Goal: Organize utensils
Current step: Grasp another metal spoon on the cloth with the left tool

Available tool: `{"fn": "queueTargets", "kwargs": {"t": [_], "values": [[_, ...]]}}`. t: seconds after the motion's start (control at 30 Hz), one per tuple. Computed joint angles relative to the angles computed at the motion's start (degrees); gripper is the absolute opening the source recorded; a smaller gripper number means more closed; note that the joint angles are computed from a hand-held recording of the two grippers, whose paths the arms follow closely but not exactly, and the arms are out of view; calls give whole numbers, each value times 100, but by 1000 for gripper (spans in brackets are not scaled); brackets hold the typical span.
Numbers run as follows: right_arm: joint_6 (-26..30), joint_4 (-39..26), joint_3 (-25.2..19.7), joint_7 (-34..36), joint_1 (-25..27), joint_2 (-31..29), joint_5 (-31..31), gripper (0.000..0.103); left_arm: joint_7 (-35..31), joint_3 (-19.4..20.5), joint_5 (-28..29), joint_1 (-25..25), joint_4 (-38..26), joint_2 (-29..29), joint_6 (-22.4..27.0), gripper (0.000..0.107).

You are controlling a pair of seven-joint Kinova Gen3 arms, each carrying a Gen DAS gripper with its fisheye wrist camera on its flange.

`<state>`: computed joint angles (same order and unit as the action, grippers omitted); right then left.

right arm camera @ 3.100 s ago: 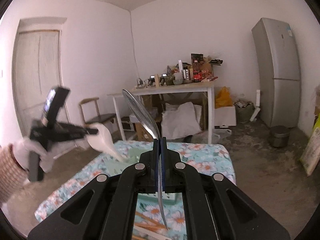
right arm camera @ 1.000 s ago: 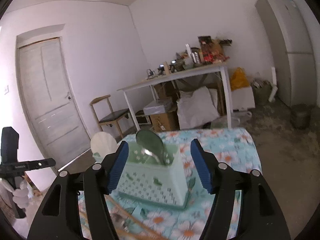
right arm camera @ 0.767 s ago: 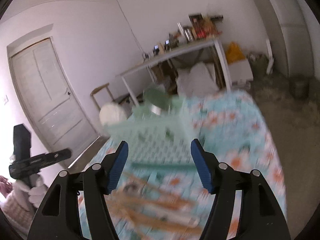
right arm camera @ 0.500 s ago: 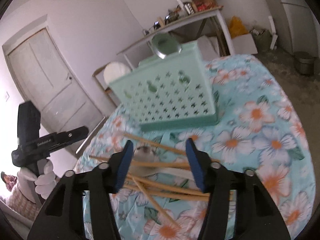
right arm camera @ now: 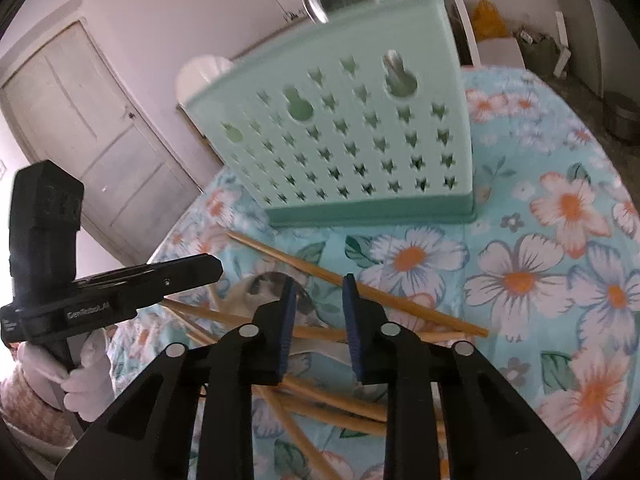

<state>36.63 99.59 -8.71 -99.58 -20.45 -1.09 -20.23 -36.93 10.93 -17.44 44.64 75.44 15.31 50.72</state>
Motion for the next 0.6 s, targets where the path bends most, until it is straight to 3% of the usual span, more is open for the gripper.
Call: {"fn": "queueTargets", "kwargs": {"t": [0.4,0.6], "values": [[402,-117,-60,420,-93,-25,140,18,-1345,51,368,-21,-769,498,583,23],[521,-33,-115,587,-98,-97,61,18,-1712,-70,268,240,-1142,769,1019,23]]}}
